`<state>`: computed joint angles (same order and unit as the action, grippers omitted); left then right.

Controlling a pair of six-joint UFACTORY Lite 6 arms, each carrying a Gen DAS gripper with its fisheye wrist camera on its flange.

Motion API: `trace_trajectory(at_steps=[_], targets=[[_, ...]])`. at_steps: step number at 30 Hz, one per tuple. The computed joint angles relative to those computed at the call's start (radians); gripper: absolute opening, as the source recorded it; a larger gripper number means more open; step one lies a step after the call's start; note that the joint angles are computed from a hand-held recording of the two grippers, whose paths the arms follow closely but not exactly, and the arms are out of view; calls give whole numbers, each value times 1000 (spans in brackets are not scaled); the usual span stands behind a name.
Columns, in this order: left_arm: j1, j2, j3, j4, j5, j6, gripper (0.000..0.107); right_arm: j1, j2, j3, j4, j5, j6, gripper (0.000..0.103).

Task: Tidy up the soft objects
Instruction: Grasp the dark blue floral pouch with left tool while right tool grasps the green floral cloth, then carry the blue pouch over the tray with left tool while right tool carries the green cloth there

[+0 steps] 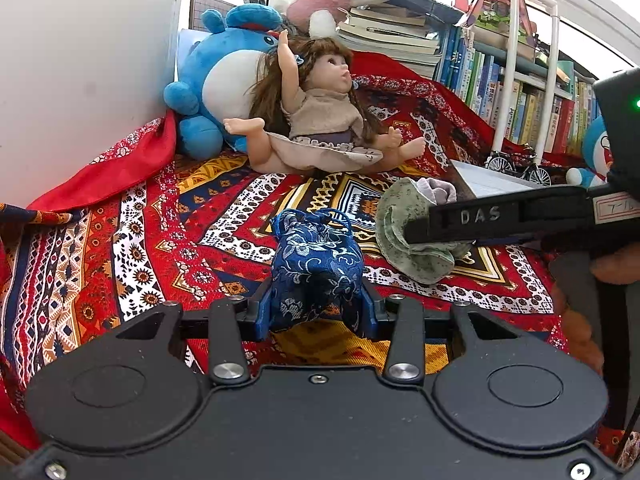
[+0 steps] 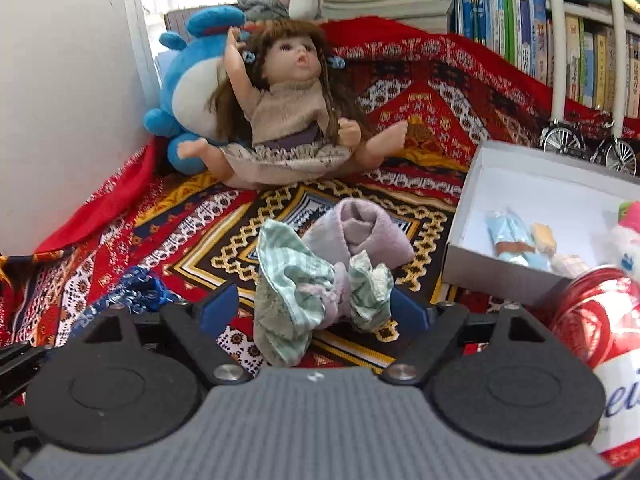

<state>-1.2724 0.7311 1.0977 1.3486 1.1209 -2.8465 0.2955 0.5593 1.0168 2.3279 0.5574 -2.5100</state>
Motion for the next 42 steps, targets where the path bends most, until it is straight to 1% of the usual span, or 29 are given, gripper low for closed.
trace_trajectory(at_steps=[1,2,3,4,6,9,12,15,20,24,32,35,38,40,42], targets=[[1,0,0,2,0,0,40,5,-1,1,16,-18,-6,63],[2,0,1,3,1,2,40,6,-6,-4,33,-29,-21,52],[4,-1,2,6,0,3,40,4,-12,-14,52,-31,-41,47],[8,-3,0,11,-2,3,40,-3,-20,-22,41,-25,-34,46],[14,-7,0,20,-6,2,40,-19,-38,-36,10,-17,-5,38],[24,-22,-5,47,-19,-3,40,-32,-76,-67,-3,-15,-4,35],[38,-41,-5,80,-34,-3,40,-40,-132,-126,44,2,-75,33],[47,-39,31,87,-25,44,40,-54,-191,-180,72,19,-127,33],[56,-34,85,110,-23,100,40,-119,-271,-239,17,55,-107,33],[70,-31,131,142,-46,141,40,-186,-307,-252,-24,78,-75,33],[111,-16,238,226,-96,216,40,-344,-325,-207,-153,104,66,33],[150,-13,278,284,-151,220,40,-391,-316,-175,-182,104,96,33],[196,4,347,319,-199,264,40,-428,-293,-111,-220,83,132,33],[230,16,402,331,-236,301,40,-456,-266,-52,-276,67,197,33],[268,25,466,341,-295,339,40,-487,-233,11,-353,58,281,33]])
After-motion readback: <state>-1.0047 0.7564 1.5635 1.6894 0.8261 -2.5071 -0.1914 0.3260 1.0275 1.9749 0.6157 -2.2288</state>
